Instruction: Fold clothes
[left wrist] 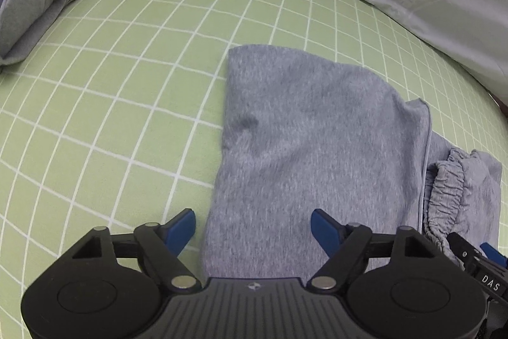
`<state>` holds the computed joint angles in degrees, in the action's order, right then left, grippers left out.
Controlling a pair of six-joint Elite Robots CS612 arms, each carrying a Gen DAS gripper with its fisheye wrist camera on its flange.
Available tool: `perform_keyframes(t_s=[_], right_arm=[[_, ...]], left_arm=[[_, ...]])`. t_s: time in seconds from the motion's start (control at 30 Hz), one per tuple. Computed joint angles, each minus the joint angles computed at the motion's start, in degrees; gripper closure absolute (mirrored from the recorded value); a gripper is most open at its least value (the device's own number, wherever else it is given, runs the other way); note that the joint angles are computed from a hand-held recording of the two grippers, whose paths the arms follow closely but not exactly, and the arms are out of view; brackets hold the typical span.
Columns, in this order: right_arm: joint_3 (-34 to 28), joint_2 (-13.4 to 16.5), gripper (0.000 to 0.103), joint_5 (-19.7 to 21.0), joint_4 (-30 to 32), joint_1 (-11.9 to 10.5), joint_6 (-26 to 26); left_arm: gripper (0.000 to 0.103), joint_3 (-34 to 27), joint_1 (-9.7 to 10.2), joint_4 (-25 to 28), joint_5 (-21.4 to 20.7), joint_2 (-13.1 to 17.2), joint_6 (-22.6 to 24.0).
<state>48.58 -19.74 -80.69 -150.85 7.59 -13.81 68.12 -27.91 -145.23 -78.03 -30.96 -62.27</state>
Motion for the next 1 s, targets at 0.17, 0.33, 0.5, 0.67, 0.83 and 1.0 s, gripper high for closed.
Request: perform_keyframes(t_s=[0.17, 0.33, 0.5, 0.67, 0.83, 1.0], right_arm=[[-0.46, 0.00, 0.000, -1.16, 0.97, 0.27, -0.20], [0.59, -0.56, 0.000, -0.57, 0.52, 0.01, -0.11], [3.57, -1.95, 0.000, 0.29, -1.87, -0.62, 2.32], [8.65, -4.36, 0.001, 2.32, -5.87, -2.27, 5.62], [12.70, -6.68, 0.001, 2.08, -9.45, -4.43, 8.65], [12.91, -6.76, 0.001, 1.03, -11.01, -6.41, 12.57]], left_arm=[[0.068, 0.22, -0.07, -0.41, 0.64, -0.13, 0.48], [0.090, 1.31, 0.59, -6.40, -3.28, 0.01, 2.93], [0.093, 3.02, 0.80, -15.07, -5.37, -0.97, 2.09], [0.094, -0.98, -0.08, -19.17, -6.63, -0.21, 7.18], [0.095, -11.31, -1.48, -17.57, -10.92, 4.35, 12.37], [0.093, -24.38, -2.74, -12.62, -18.52, 11.99, 14.68]])
